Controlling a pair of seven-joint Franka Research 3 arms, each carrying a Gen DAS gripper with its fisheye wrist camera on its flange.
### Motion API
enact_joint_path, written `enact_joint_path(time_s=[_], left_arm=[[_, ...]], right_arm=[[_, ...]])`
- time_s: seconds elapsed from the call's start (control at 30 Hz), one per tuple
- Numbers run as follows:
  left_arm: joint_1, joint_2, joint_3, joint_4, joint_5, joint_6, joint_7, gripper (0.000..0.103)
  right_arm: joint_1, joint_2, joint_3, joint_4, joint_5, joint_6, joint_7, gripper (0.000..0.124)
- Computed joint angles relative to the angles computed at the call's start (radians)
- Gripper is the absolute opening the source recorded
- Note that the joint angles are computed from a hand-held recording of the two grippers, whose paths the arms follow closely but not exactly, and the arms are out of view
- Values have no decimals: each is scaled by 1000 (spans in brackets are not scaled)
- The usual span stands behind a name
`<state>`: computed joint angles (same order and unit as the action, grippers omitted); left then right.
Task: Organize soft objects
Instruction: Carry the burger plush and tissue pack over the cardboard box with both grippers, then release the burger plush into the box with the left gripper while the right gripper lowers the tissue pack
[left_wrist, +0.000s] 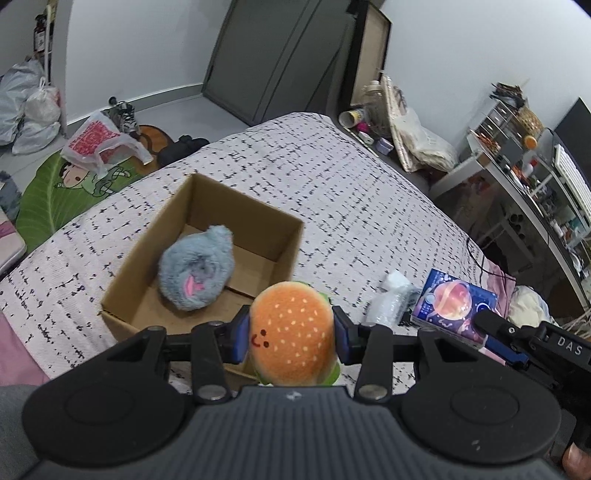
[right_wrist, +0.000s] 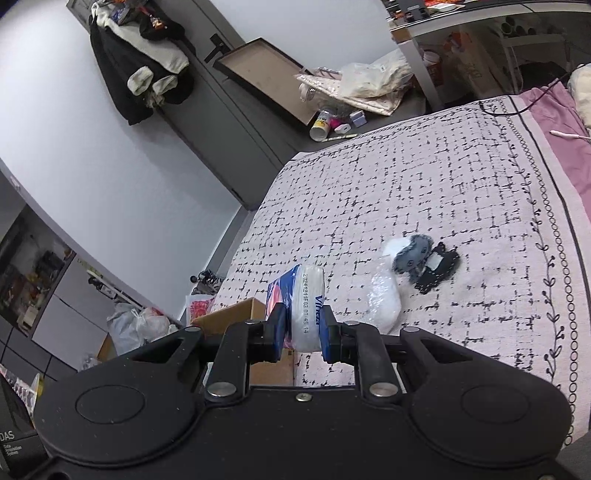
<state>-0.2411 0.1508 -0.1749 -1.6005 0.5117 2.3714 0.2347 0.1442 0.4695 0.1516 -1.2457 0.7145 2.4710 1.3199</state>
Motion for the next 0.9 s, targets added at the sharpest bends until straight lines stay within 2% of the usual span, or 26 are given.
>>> enact_joint_path(time_s=[0.43,0.7,0.9], left_arm=[[61,-66,13,-127,-59,49,-6,43],[101,-78,21,-194,-119,121,-7,44],[102,-64,24,-199,-73,125,-28,44]], right_arm=[[57,49,10,57,-64,-25,40,19],[98,88,11,112,-117,-55,74,19],[120,110,12,138,-147,-66,95,19]])
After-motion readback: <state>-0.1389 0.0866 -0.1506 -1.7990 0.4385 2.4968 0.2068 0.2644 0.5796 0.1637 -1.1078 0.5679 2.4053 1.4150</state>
